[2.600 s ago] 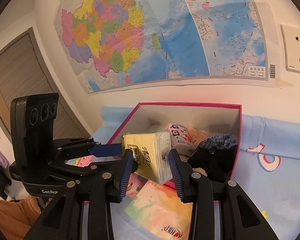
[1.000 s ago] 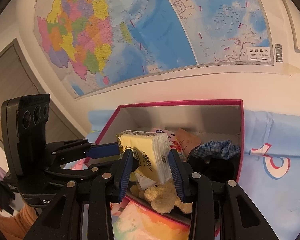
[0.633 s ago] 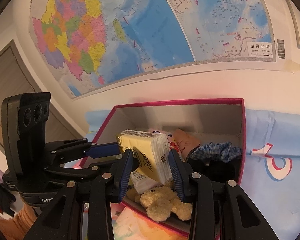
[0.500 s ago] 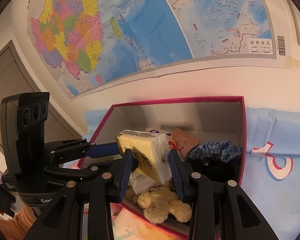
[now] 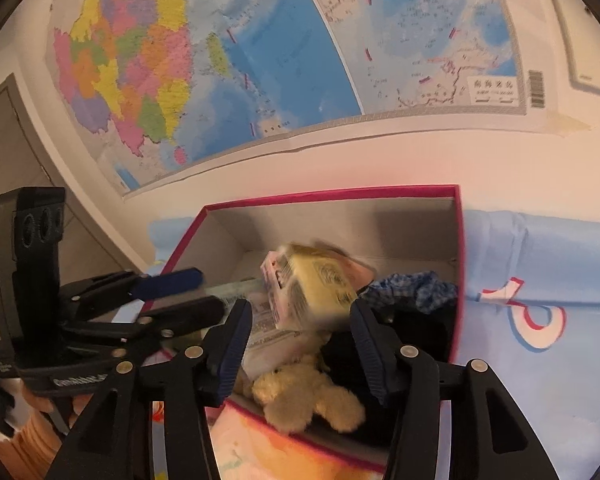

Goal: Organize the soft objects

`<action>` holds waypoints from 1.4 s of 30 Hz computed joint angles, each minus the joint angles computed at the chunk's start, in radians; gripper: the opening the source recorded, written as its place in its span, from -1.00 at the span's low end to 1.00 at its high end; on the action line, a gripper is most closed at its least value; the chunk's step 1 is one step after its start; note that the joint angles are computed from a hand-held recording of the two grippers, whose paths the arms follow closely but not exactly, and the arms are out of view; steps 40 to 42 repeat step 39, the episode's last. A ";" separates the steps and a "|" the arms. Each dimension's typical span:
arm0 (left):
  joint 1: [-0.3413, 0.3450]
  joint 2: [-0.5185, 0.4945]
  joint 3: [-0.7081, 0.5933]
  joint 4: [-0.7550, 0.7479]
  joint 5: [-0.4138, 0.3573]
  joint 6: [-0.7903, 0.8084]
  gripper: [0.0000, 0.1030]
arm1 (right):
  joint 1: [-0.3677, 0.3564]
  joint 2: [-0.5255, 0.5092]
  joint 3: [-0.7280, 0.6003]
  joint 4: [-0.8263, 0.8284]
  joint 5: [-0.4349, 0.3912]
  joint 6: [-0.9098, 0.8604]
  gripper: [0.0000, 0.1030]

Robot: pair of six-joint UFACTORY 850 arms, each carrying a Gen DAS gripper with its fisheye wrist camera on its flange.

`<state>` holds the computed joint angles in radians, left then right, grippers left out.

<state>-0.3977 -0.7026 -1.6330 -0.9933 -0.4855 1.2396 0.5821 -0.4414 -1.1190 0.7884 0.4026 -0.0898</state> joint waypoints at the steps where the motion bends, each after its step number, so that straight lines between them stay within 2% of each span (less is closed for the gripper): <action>1: 0.006 0.026 0.040 -0.075 0.011 0.082 0.22 | 0.007 0.005 0.006 0.019 0.010 -0.022 0.09; 5: 0.026 0.109 0.166 -0.319 0.028 0.342 0.51 | 0.054 0.031 0.042 0.120 0.065 -0.132 0.22; 7: 0.036 0.152 0.234 -0.443 0.027 0.481 0.55 | 0.079 0.041 0.059 0.156 0.098 -0.171 0.33; 11: 0.046 0.223 0.348 -0.642 0.032 0.701 0.94 | 0.149 0.058 0.094 0.245 0.186 -0.269 0.52; 12: 0.052 0.251 0.396 -0.740 0.034 0.803 0.99 | 0.162 0.060 0.100 0.258 0.206 -0.284 0.59; 14: 0.054 0.278 0.444 -0.852 0.046 0.920 0.99 | 0.205 0.061 0.115 0.314 0.276 -0.325 0.65; 18: 0.062 0.313 0.519 -0.958 0.070 1.005 0.99 | 0.276 0.039 0.121 0.449 0.389 -0.362 1.00; 21: 0.060 0.339 0.574 -1.130 0.097 1.160 0.99 | 0.313 0.022 0.131 0.480 0.416 -0.333 1.00; 23: 0.064 0.347 0.596 -1.154 0.100 1.166 0.99 | 0.338 0.008 0.129 0.516 0.435 -0.339 1.00; 25: 0.070 0.352 0.612 -1.111 0.101 1.106 0.99 | 0.354 -0.004 0.123 0.549 0.441 -0.356 1.00; 28: 0.065 0.363 0.639 -1.170 0.120 1.143 0.99 | 0.366 -0.013 0.114 0.579 0.439 -0.377 1.00; 32: 0.071 0.372 0.663 -1.130 0.110 1.092 0.99 | 0.378 -0.021 0.111 0.579 0.446 -0.358 1.00; 36: 0.067 0.387 0.693 -1.223 0.112 1.180 0.99 | 0.386 -0.038 0.093 0.594 0.437 -0.380 1.00; 42: 0.067 0.389 0.699 -1.230 0.114 1.178 0.99 | 0.385 -0.041 0.092 0.579 0.423 -0.376 1.00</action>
